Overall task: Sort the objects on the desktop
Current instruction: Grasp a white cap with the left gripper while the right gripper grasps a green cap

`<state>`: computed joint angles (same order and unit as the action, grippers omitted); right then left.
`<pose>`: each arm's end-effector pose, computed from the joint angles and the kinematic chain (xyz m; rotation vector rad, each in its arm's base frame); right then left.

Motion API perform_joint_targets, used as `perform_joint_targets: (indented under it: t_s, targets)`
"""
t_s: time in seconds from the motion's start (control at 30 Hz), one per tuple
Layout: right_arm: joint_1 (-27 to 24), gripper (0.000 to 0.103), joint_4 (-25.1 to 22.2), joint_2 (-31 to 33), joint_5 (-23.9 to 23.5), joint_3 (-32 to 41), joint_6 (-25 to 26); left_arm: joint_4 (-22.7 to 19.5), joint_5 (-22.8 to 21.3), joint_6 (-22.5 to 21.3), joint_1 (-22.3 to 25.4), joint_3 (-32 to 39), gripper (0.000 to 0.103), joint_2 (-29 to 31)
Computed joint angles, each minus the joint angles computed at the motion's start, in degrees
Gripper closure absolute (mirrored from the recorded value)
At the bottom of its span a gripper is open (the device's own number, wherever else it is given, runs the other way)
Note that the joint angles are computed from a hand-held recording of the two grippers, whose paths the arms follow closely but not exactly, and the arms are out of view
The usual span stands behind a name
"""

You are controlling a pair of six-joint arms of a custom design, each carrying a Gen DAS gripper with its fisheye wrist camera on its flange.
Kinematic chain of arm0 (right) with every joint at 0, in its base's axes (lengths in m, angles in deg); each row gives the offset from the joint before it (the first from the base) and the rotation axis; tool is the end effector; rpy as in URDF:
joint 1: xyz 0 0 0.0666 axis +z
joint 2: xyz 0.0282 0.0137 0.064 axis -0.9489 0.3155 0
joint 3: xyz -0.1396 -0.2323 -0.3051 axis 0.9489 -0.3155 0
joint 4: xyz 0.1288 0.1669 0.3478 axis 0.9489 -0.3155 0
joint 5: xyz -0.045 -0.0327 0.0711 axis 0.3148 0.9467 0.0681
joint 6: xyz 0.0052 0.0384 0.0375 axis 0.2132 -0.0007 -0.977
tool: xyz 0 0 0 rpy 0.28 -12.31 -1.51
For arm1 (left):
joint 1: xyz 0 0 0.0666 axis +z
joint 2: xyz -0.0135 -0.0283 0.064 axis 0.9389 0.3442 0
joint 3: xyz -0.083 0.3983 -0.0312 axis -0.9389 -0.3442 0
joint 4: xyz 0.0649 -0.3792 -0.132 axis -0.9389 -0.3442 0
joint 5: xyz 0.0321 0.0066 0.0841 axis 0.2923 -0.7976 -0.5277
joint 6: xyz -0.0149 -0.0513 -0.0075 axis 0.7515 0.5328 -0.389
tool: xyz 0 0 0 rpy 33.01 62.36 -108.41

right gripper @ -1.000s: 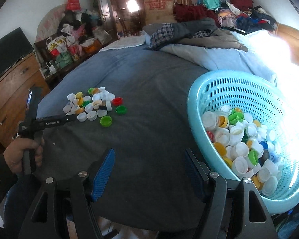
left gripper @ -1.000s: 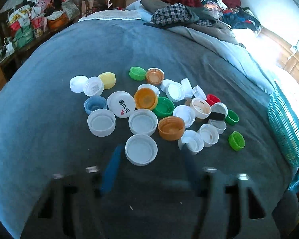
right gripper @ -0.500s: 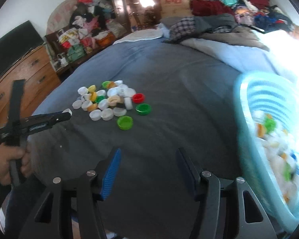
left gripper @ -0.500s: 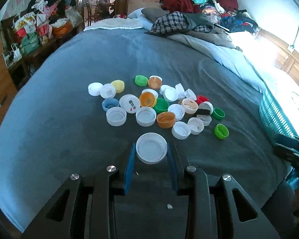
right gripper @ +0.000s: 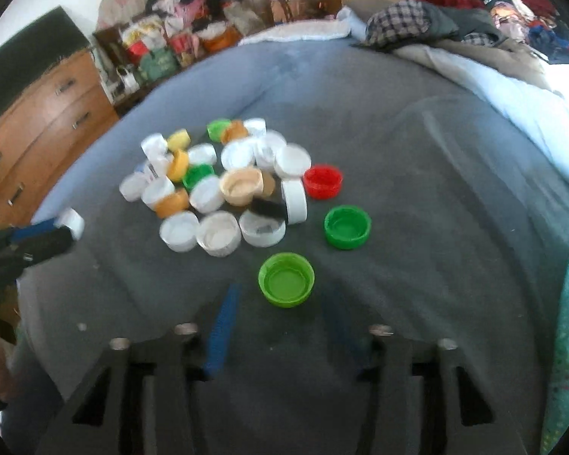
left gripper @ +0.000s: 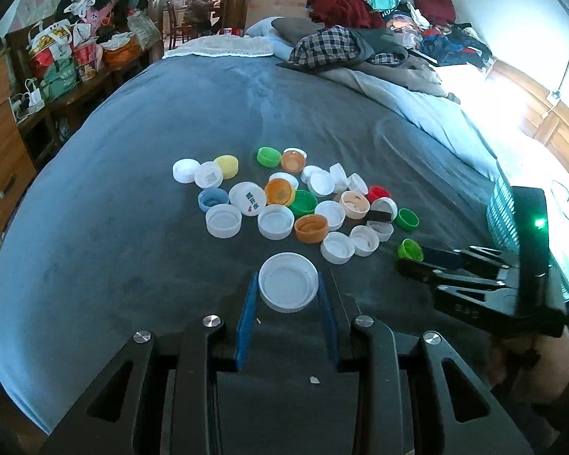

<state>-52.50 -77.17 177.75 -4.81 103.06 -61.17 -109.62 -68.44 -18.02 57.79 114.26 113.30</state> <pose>0.6765 0.2446 0.2540 -0.7826 2.4525 0.4209 0.5897 -0.1230 0.3024 -0.2367 2.4396 -0.1345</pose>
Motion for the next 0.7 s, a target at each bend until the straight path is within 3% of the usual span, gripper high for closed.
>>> perform_joint_targets:
  t_s: [0.07,0.17,0.47,0.7]
  targets:
    - [-0.3,0.071,0.2,0.0,-0.6,0.0,-0.7,0.2,0.2,-0.3,0.0,0.0,0.076,-0.2]
    - [-0.8,0.071,1.8,-2.1,-1.3,-2.0,-1.3,0.5,0.3,-0.6,-0.1,-0.1,0.076,-0.7]
    - [-2.1,0.071,9.3,-16.6,-4.7,-14.2,-3.2,0.5,-4.8,-4.3,-3.1,1.5,0.076,-1.9]
    - [-2.8,0.071,10.2,-24.8,-5.8,-20.2,-1.9,0.1,-7.8,-5.4,-5.3,3.5,0.076,-1.8]
